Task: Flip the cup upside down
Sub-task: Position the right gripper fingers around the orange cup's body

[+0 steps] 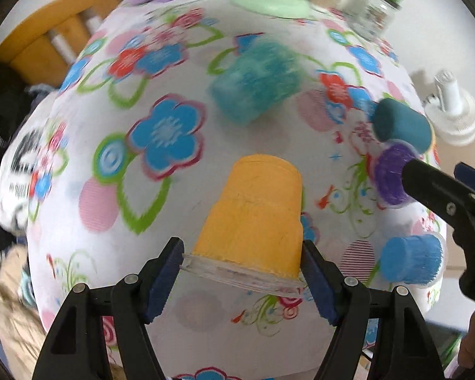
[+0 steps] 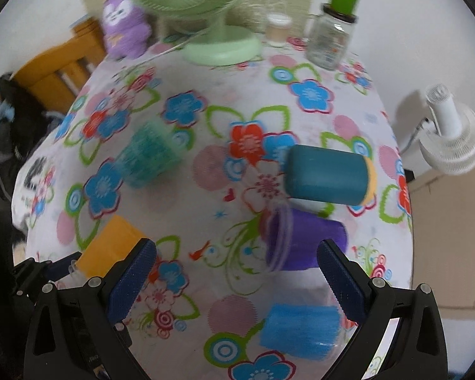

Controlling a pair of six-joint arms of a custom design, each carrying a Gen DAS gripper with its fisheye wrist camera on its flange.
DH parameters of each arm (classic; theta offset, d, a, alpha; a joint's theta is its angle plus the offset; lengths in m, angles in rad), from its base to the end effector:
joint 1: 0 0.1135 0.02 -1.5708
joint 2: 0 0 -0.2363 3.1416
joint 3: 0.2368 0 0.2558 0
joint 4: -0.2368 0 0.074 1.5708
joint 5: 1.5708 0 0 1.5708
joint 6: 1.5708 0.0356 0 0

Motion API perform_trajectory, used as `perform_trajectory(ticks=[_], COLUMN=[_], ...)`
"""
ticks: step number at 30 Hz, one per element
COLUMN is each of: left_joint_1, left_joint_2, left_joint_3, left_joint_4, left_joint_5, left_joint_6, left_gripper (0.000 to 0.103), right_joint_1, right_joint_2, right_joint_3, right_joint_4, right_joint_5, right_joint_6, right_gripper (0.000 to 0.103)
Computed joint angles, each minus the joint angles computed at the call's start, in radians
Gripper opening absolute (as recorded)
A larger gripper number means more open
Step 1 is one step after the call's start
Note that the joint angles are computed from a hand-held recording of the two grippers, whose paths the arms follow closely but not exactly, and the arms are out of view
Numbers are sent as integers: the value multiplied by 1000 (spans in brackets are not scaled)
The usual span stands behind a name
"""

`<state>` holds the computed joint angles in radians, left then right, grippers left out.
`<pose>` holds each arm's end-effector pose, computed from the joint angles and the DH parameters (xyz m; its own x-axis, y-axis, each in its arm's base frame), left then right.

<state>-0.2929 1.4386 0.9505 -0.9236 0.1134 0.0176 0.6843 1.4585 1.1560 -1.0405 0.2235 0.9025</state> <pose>0.2420 -0.0772 0.1761 -0.9398 0.3017 -0.1604 0.3206 0.9409 -0.1089 0.2168 0.1667 0.2256 -0.9211 0.2363 -0.3094 0.2346 0.9711 0.0435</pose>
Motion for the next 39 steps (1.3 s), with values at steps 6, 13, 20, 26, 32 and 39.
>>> perform_trajectory(ticks=[6,13,20,26,32,39], left_joint_1=[69,74,78,81,107,138], left_joint_2=[-66,-91,-71,-104,-121,-109], left_joint_3=[-92,-167,-158,-116,-29,111], left_joint_4=[39,81,54,-18,-109,-193], left_joint_5=[6,49,88,91,101,81], left_joint_6=[-69,-125,-98,-11,76,183], left_gripper=[76,78,91,100,100,100], right_joint_1=[49,77,85,100,120,141], right_joint_2=[58,102,108,91,55,28], right_joint_3=[24,44,31,20,30,87], right_joint_4=[34,44,61,58,29,-40], right_joint_5=[-24,-40,-60,-61,-48,-11], right_joint_6=[-45,-61,-34,29,115,207], right_gripper=[102,102,102,102,102,102])
